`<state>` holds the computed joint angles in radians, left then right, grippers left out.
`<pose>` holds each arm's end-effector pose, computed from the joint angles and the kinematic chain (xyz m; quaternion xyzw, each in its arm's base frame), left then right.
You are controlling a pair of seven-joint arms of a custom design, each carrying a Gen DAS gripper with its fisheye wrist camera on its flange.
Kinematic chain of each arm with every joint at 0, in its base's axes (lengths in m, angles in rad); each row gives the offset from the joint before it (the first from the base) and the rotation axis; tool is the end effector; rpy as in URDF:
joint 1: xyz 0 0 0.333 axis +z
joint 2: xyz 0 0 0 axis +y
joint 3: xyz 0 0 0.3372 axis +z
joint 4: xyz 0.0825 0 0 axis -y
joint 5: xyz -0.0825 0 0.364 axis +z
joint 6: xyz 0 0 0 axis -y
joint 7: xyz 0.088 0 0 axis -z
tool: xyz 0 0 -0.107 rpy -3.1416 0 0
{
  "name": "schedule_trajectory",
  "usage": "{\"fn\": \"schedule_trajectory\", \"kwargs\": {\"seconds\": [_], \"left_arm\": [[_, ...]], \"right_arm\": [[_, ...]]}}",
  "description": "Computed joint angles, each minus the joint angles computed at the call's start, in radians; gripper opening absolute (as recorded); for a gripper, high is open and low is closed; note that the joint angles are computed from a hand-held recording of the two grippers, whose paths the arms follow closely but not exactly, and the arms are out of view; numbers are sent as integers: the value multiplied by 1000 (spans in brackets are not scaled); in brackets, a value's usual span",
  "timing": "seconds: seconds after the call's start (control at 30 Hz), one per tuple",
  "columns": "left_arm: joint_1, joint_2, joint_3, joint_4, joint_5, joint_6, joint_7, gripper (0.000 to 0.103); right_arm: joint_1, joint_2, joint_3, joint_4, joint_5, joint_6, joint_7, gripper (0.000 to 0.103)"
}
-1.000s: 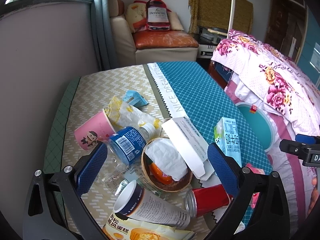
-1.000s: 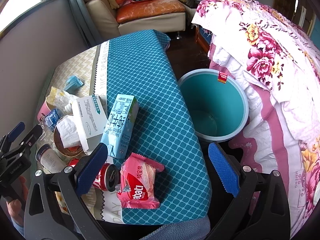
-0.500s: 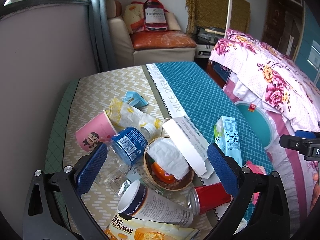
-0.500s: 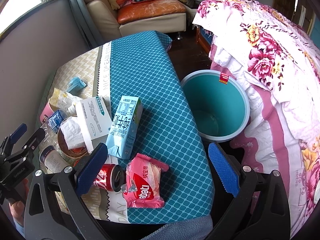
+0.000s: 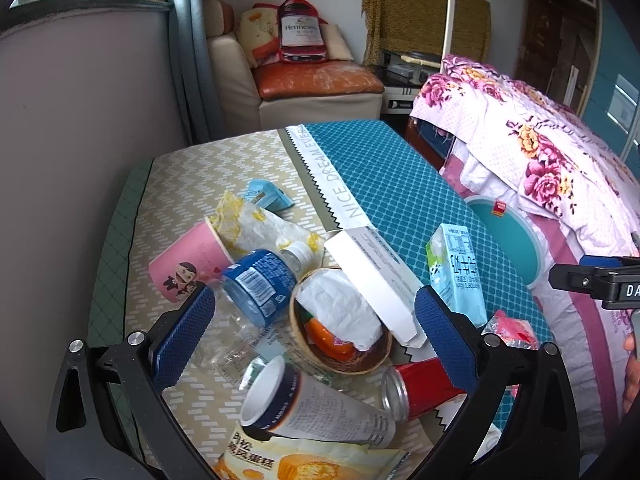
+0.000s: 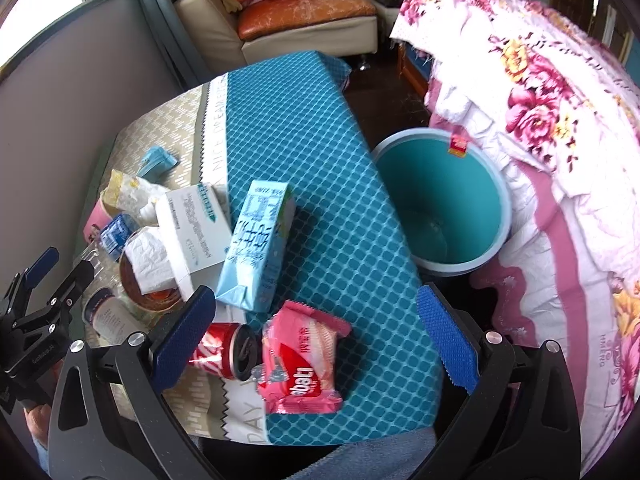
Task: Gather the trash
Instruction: 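Grasp the clear water bottle with left tool while right tool grasps the milk carton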
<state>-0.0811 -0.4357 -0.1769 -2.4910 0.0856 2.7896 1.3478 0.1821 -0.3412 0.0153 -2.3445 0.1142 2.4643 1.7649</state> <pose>0.4139 -0.1230 0.5529 -0.6203 0.6969 -0.2686 0.2395 0.4474 0.0900 0.5440 -0.6638 0.7110 -0.0917 0.2132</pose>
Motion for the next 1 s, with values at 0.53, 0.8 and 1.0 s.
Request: {"fn": "schedule_trajectory", "kwargs": {"seconds": [0.53, 0.8, 1.0], "left_arm": [[24, 39, 141, 34, -114, -118, 288, 97], [26, 126, 151, 112, -189, -207, 482, 71], [45, 207, 116, 188, -176, -283, 572, 79]], "right_arm": [[52, 152, -5, 101, 161, -26, -127, 82], [45, 246, 2, 176, 224, -70, -156, 56], [35, 307, 8, 236, 245, -106, -152, 62]]}}
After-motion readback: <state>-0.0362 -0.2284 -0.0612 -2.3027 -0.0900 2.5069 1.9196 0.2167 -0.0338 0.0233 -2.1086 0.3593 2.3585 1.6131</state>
